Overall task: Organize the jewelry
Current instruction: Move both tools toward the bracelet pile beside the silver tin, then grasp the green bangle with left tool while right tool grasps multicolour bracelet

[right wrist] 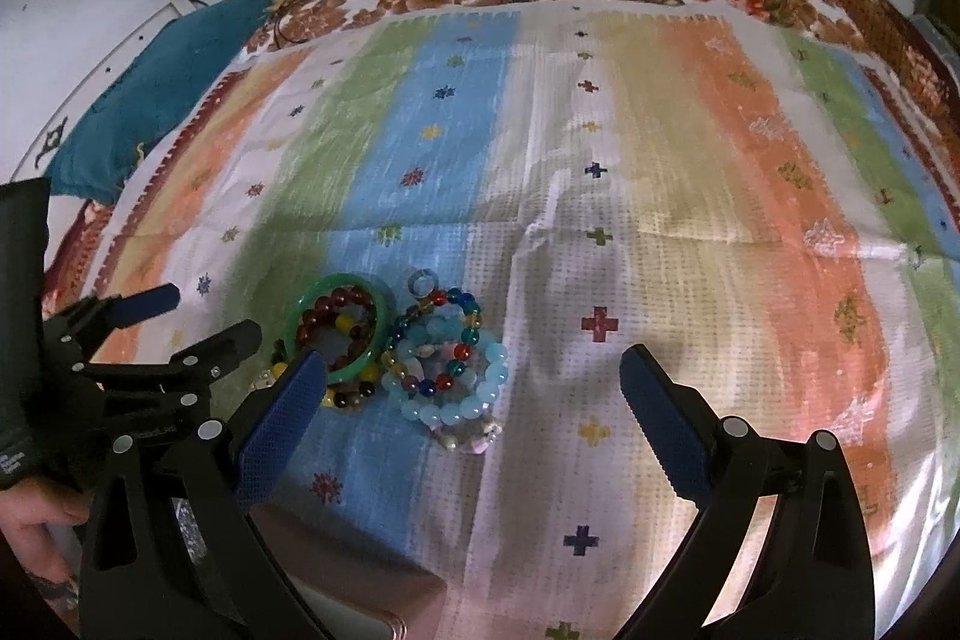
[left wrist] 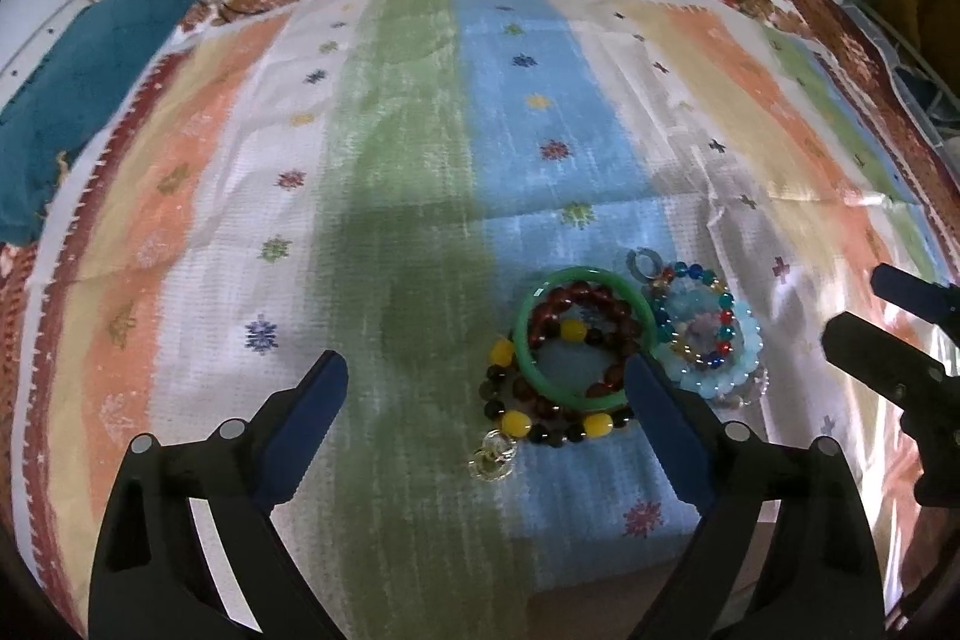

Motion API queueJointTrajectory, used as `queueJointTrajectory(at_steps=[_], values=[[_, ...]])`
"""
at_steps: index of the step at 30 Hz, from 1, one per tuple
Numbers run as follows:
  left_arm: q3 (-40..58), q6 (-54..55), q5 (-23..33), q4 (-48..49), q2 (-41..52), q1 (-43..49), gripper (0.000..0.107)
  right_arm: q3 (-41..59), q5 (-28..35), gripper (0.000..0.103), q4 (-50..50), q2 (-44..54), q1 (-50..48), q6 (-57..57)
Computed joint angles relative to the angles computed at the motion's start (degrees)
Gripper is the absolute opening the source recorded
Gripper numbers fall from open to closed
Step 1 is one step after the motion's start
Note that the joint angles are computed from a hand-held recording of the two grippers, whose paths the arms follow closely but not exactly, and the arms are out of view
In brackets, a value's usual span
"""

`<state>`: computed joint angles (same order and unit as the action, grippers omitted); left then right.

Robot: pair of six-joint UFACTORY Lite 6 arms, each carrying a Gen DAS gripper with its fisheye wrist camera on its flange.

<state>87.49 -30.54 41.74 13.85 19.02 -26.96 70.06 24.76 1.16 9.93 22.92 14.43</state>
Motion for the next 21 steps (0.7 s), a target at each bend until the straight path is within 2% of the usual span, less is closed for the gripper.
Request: queueJointTrajectory(at_steps=[6, 8, 10, 12, 13, 14, 17, 19, 21], values=[[2.5, 3.5, 0.4, -2.3, 3.5, 0.3, 0.086, 6.0, 2.2, 0.099, 1.5, 6.0, 0.3, -1.5], [3.2, 5.5, 0.6, -3.6, 4.6, 0.4, 0.076, 7.8, 2.6, 0.099, 0.8, 7.9, 0.1, -1.5], [3.0, 6.9, 0.4, -5.2, 4.9, 0.8, 0.072, 9.1, 2.6, 0.098, 1.8, 9.6, -0.5, -2.4], [2.5, 8.2, 0.0, -7.0, 4.9, 1.6, 0.071, 10.2, 3.1, 0.083, 3.5, 11.2, -1.1, -3.9], [2.3, 9.0, -0.1, -8.1, 4.9, 2.0, 0.066, 11.1, 3.6, 0.081, 4.7, 12.4, -1.4, -5.1], [2.4, 9.7, -0.2, -9.0, 5.1, 2.3, 0.061, 11.5, 3.9, 0.079, 5.0, 13.0, -1.5, -5.5], [2.9, 11.1, -0.2, -10.5, 6.0, 2.9, 0.056, 12.2, 3.8, 0.079, 5.1, 14.4, -1.7, -5.9], [3.6, 13.9, -0.3, -12.9, 6.8, 3.3, 0.051, 13.0, 4.1, 0.074, 6.3, 15.5, -1.9, -6.8], [4.5, 15.1, 0.0, -13.6, 8.0, 3.4, 0.049, 14.2, 5.1, 0.055, 5.9, 16.8, -1.7, -6.3]])
